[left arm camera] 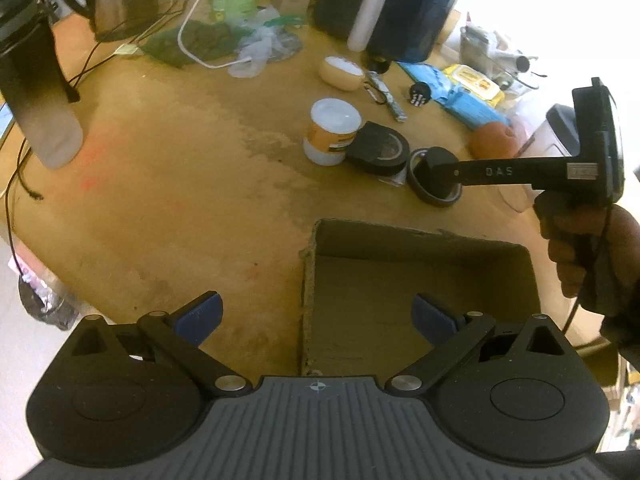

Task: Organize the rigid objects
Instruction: 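Reach the right tool to the black round lid and close on it, then lift the black round lid with the right tool and carry it back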

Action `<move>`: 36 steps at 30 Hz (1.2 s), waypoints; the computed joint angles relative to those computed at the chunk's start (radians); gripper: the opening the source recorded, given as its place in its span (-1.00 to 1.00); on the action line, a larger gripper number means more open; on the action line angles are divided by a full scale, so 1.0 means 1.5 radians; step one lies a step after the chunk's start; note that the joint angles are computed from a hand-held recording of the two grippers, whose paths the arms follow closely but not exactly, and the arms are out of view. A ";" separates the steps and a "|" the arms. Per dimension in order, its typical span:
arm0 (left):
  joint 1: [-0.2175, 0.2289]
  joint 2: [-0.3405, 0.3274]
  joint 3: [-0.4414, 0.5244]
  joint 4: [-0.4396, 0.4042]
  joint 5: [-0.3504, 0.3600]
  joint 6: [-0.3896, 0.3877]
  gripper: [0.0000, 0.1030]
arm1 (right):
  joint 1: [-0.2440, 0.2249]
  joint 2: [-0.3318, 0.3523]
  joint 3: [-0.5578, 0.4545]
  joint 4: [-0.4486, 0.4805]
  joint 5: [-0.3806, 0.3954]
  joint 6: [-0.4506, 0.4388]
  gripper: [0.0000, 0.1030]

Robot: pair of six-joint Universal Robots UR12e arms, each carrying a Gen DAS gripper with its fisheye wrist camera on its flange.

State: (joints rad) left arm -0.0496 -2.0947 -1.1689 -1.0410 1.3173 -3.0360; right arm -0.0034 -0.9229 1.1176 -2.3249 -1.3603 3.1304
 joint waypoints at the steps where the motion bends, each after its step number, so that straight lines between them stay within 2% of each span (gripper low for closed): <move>1: 0.000 0.000 0.001 -0.002 0.001 -0.007 1.00 | 0.001 0.005 -0.007 0.003 -0.003 -0.003 0.85; 4: 0.001 0.000 -0.001 -0.002 0.004 -0.021 1.00 | 0.006 0.020 -0.028 0.017 -0.013 -0.011 0.83; 6: 0.002 0.001 -0.003 0.001 0.006 -0.029 1.00 | 0.009 0.031 -0.043 0.031 -0.027 -0.017 0.74; 10: 0.005 0.004 -0.008 0.007 0.010 -0.044 1.00 | 0.013 0.050 -0.069 0.058 -0.048 -0.007 0.67; 12: 0.007 0.004 -0.009 0.009 0.011 -0.050 1.00 | 0.014 0.058 -0.081 0.068 -0.055 -0.003 0.52; 14: 0.008 0.004 -0.009 0.008 0.014 -0.055 1.00 | 0.017 0.066 -0.094 0.083 -0.066 -0.009 0.47; 16: 0.009 0.004 -0.008 0.009 0.015 -0.057 1.00 | 0.021 0.071 -0.102 0.089 -0.088 -0.020 0.21; 17: 0.009 0.005 -0.009 0.011 0.016 -0.057 1.00 | 0.022 0.075 -0.107 0.095 -0.100 -0.022 0.17; 23: 0.009 0.000 -0.002 0.010 0.012 -0.049 1.00 | 0.015 0.071 -0.102 0.098 -0.080 -0.019 0.17; 36: 0.007 -0.013 0.016 0.022 -0.006 -0.018 1.00 | 0.003 0.018 -0.037 0.019 -0.047 0.017 0.17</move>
